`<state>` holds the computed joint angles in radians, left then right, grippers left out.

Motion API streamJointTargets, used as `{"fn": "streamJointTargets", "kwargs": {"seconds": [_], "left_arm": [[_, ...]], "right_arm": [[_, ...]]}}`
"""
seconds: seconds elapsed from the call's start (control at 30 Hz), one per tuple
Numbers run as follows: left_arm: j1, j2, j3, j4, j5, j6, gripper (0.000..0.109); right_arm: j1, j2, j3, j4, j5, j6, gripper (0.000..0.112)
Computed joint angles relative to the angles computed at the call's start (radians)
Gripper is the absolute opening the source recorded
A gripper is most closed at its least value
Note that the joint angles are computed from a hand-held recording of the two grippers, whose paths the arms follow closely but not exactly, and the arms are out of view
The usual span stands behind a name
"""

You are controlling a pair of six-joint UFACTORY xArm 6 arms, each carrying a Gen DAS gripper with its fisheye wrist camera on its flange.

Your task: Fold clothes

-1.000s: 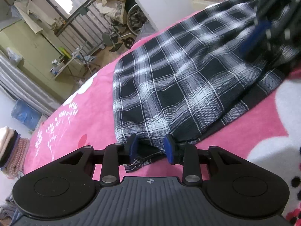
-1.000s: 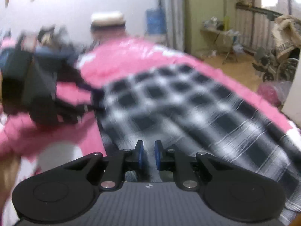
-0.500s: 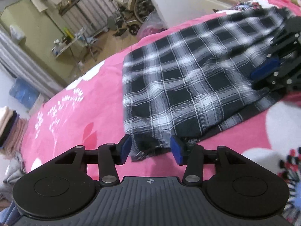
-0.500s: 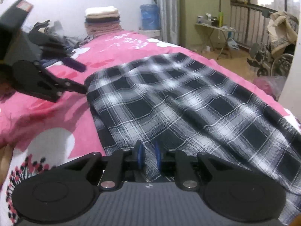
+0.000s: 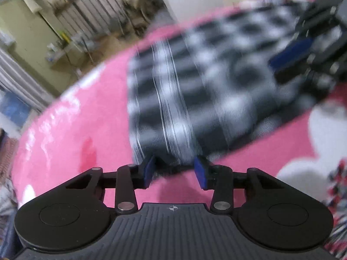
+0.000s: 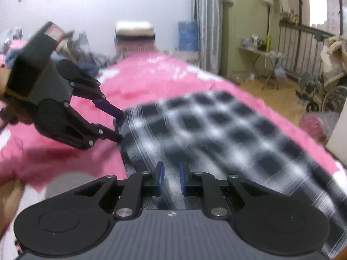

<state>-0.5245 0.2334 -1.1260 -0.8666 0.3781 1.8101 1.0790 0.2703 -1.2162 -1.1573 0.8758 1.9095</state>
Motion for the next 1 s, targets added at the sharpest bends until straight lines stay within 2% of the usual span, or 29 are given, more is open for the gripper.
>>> {"fn": "streamJointTargets", "kwargs": {"seconds": [0.07,0.17,0.3,0.53,0.67,0.73,0.8,0.9,1.0], "left_arm": [[0.020,0.021,-0.027,-0.008,0.042,-0.010,0.041],[0.046,0.033,-0.055,0.045,0.097,-0.092,0.041],[0.069,0.055,-0.101,0.112,0.162,-0.260,0.041],[0.055,-0.051,-0.030,0.289,0.079,-0.492,0.047],[0.056,-0.158,0.005,0.339,0.120,-0.696,0.052],[0.033,-0.211,0.042,0.349,0.097,-0.779,0.061],[0.007,-0.235,0.058,0.334,0.095,-0.863,0.065],[-0.030,-0.242,0.061,0.324,0.111,-0.998,0.066],[-0.056,-0.224,0.055,0.361,0.130,-1.106,0.066]], "right_arm": [[-0.010,0.005,0.012,0.030,-0.028,0.010,0.016],[-0.015,-0.012,0.044,0.005,-0.056,0.074,0.017],[-0.017,-0.021,0.056,0.003,-0.067,0.092,0.017],[-0.015,-0.027,0.060,-0.002,-0.059,0.118,0.019],[-0.021,-0.035,0.049,0.036,-0.057,0.085,0.021],[-0.021,-0.049,0.049,0.043,-0.054,0.079,0.023],[-0.015,-0.070,0.057,0.034,-0.042,0.088,0.024],[0.000,-0.107,0.073,0.029,-0.008,0.091,0.031],[0.012,-0.137,0.085,0.063,0.027,0.069,0.033]]}}
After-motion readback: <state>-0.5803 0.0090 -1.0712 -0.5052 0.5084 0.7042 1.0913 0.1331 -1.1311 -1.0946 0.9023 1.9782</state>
